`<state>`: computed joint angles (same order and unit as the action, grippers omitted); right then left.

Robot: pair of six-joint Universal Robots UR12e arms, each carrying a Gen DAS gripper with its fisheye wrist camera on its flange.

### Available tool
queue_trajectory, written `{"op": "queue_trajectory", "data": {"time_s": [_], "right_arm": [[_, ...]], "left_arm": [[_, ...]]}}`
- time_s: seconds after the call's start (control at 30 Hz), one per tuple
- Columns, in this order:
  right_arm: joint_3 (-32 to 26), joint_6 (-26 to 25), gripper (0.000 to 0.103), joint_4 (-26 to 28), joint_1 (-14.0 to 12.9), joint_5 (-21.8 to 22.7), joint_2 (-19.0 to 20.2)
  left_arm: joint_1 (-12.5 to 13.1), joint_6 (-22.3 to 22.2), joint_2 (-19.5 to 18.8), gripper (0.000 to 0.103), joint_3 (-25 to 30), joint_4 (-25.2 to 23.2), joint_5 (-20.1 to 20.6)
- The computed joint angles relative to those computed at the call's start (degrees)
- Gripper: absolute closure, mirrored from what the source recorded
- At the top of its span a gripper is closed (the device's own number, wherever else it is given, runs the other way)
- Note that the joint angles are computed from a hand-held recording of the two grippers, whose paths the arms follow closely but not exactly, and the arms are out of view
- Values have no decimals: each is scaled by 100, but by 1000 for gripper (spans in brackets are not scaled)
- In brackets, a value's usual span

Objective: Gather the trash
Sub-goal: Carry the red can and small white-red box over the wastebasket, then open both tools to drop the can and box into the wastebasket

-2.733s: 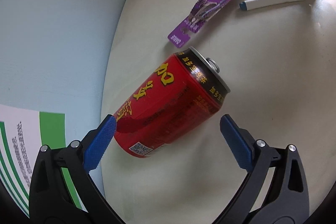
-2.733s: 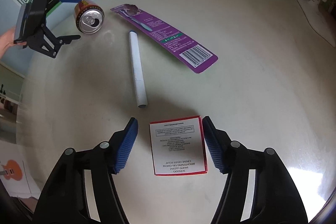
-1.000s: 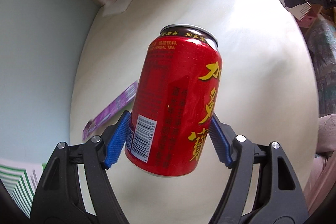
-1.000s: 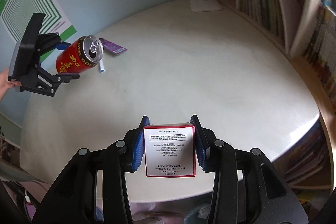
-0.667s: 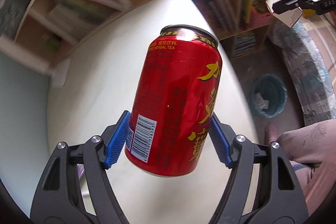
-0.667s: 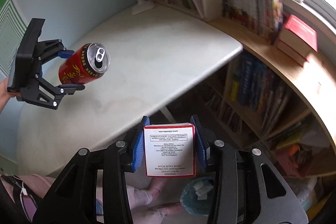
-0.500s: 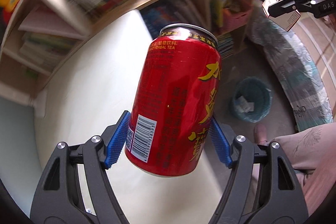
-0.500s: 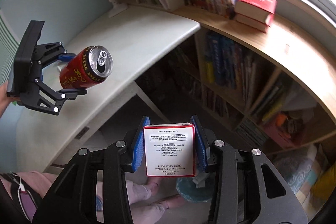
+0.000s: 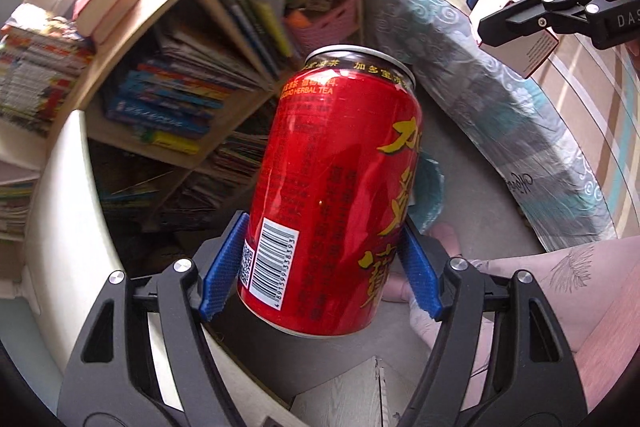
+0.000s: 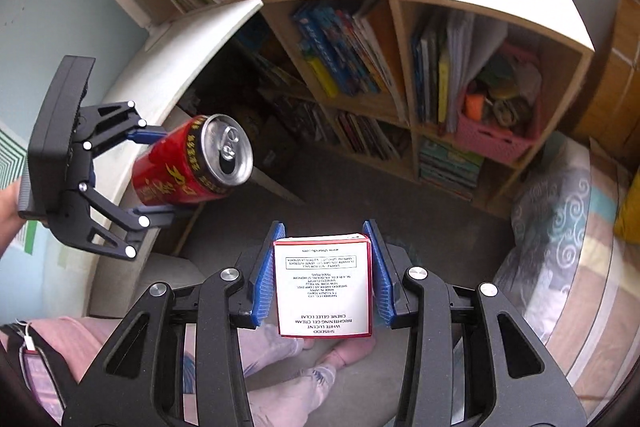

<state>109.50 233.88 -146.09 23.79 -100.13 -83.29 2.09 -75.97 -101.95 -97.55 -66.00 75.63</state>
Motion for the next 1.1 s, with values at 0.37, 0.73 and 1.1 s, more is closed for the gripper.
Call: {"op": "queue_trajectory", "data": {"time_s": [0.37, 0.73, 1.1], "right_arm": [[368, 403, 61, -472, -7, 361, 23], [485, 445, 61, -706, -82, 586, 109], [540, 657, 33, -678, -148, 785, 163]], "left_arm": [[-189, -96, 102, 33, -425, 7, 602], [-274, -181, 120, 34, -581, 77, 738], [-369, -362, 57, 23, -675, 256, 943]]}}
